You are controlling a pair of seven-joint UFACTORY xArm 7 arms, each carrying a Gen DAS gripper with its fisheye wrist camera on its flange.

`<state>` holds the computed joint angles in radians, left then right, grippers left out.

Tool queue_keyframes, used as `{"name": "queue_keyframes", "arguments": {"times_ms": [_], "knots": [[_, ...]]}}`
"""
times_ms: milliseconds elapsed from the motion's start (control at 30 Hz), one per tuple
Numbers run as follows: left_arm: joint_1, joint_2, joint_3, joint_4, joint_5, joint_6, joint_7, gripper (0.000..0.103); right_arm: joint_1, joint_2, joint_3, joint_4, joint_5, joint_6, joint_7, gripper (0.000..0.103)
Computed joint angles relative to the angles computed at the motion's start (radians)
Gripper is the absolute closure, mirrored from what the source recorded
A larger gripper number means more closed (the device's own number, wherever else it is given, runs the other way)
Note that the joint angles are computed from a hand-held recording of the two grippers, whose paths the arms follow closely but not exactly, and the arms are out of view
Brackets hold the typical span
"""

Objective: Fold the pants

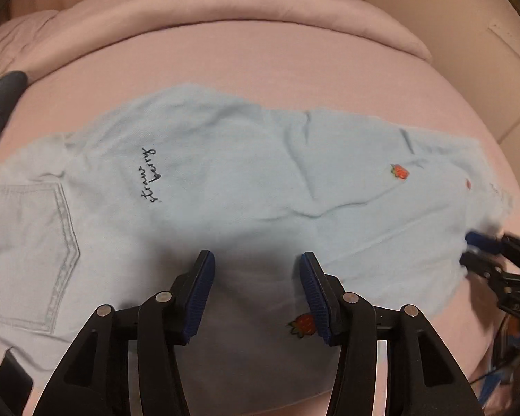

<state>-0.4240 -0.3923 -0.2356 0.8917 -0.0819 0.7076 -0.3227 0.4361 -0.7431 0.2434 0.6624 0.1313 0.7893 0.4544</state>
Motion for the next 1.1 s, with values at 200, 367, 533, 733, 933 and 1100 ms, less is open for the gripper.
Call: {"name": "queue_keyframes", "arguments": {"times_ms": [200,367,533,733,933,1100], "knots": [[-0.031,-0.116,0.095,-0.042,-0.125,-0.025,0.122,0.052,-0.039,0.146,0.077,0.209,-0.192,0.178,-0.095,0.064],[0.090,-0.171,0.116,-0.056,-0.084,-0.055,0.112,0.052,0.054,0.264,-0.070,0.311,0.086,-0.061,-0.193,0.061],[0.173,-0.170,0.142,-0.080,-0.043,0.000,0.110,0.052,0.140,0.561,-0.170,0.529,0.454,-0.130,-0.404,0.061],[0.182,-0.150,0.149,-0.127,-0.074,-0.007,0.104,0.052,0.059,0.874,-0.131,0.815,0.609,0.028,-0.442,0.061],[0.178,-0.197,0.125,-0.170,-0.053,-0.017,0.095,0.052,-0.039,0.919,-0.025,0.814,0.846,0.180,-0.404,0.063],[0.183,-0.200,0.131,-0.171,-0.041,-0.016,0.107,0.052,-0.040,0.787,0.003,0.716,0.861,0.268,-0.560,0.063]]}}
